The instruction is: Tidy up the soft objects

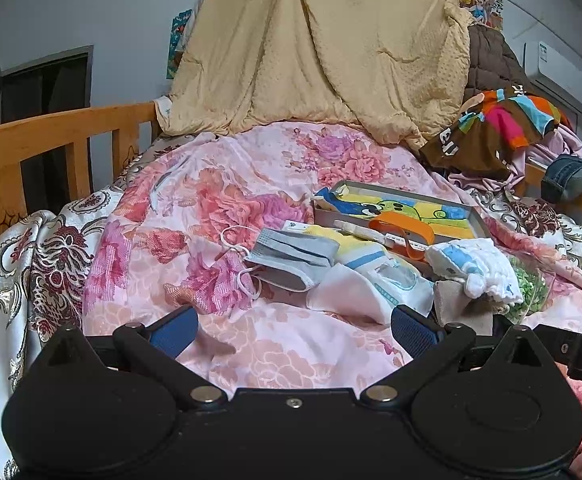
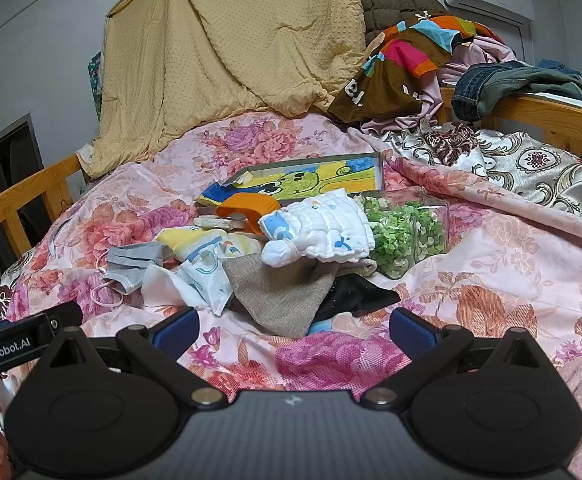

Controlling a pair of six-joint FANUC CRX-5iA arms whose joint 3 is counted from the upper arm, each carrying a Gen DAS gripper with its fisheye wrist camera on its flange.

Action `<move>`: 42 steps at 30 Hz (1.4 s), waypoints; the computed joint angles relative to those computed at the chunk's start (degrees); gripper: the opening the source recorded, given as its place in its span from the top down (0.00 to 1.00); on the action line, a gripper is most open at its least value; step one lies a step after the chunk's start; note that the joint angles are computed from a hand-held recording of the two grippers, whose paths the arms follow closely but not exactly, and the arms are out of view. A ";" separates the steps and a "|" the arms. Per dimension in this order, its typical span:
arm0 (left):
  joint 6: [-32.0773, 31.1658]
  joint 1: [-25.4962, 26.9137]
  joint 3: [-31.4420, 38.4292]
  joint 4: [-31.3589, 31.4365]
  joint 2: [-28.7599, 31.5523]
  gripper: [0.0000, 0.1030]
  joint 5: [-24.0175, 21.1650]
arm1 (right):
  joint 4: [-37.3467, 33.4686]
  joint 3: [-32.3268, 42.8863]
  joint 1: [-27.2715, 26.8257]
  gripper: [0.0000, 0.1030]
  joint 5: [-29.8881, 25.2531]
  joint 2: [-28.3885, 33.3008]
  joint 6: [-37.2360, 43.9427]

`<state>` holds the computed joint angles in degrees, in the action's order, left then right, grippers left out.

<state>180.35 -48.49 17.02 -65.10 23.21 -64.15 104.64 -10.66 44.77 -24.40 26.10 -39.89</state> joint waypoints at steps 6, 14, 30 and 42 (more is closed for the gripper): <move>-0.10 0.02 -0.03 0.01 -0.03 0.01 0.03 | -0.22 0.00 0.08 0.00 -0.03 -0.05 0.19; -0.22 -0.13 0.09 -0.14 0.07 0.01 -0.33 | -0.16 0.03 0.03 0.00 0.01 0.00 0.14; 0.12 1.74 -0.66 -0.78 -0.41 0.01 5.42 | 2.33 0.84 -2.82 0.00 3.65 -0.09 -7.32; -15.16 8.53 0.89 3.31 1.95 0.01 20.17 | -13.52 8.93 -5.42 0.00 11.81 5.01 10.34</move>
